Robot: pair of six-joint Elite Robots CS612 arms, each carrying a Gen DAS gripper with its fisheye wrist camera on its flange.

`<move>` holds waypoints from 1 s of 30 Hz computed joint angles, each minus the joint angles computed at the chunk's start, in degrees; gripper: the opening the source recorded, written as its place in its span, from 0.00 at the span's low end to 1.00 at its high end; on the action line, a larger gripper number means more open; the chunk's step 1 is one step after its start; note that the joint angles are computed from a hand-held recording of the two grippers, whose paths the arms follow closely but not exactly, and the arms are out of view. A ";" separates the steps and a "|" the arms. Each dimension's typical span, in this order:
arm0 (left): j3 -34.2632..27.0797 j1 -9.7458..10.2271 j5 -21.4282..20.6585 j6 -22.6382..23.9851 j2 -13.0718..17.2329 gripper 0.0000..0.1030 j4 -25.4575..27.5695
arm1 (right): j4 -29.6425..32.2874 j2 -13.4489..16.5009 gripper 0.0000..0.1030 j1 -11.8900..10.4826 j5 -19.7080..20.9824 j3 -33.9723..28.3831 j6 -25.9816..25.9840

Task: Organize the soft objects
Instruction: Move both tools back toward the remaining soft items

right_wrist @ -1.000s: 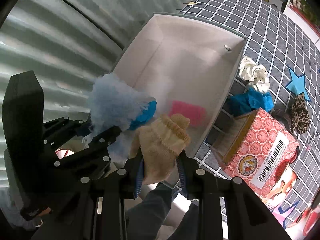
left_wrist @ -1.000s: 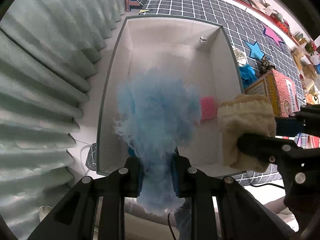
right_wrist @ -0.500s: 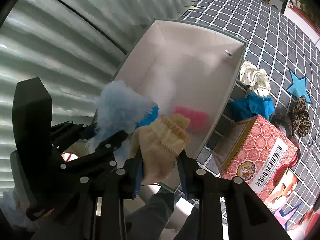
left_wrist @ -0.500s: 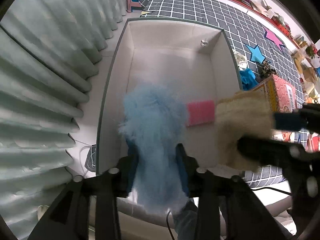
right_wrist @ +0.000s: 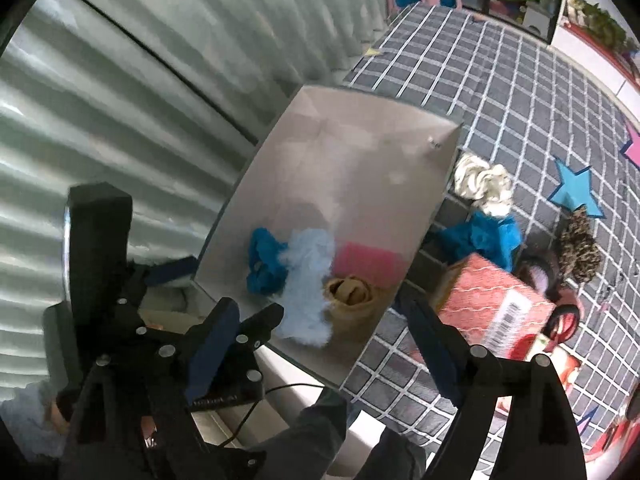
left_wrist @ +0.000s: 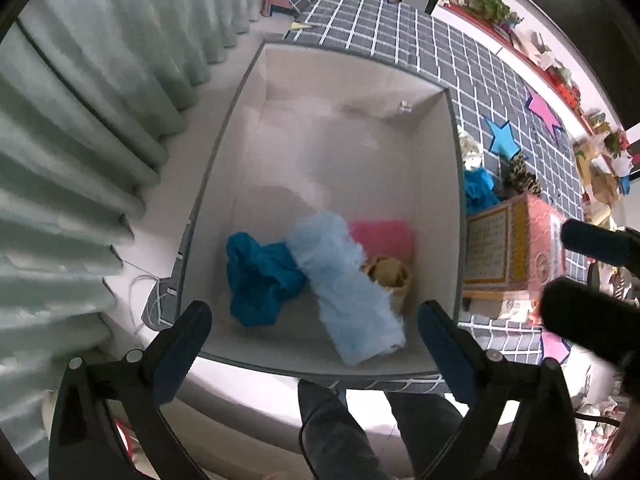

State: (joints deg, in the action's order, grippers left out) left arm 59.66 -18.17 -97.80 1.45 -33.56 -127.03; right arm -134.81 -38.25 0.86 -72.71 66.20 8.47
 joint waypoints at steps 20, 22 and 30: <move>-9.68 -5.81 -4.26 11.80 1.91 1.00 5.69 | -11.05 -9.36 0.85 -11.09 -7.21 20.96 28.21; -12.05 -6.89 -3.95 12.25 2.99 1.00 8.21 | -11.14 -9.72 0.85 -12.10 -6.84 22.73 30.57; -22.21 -10.97 -1.02 13.44 8.34 1.00 16.11 | -8.43 -10.12 0.85 -14.27 -7.65 27.21 30.27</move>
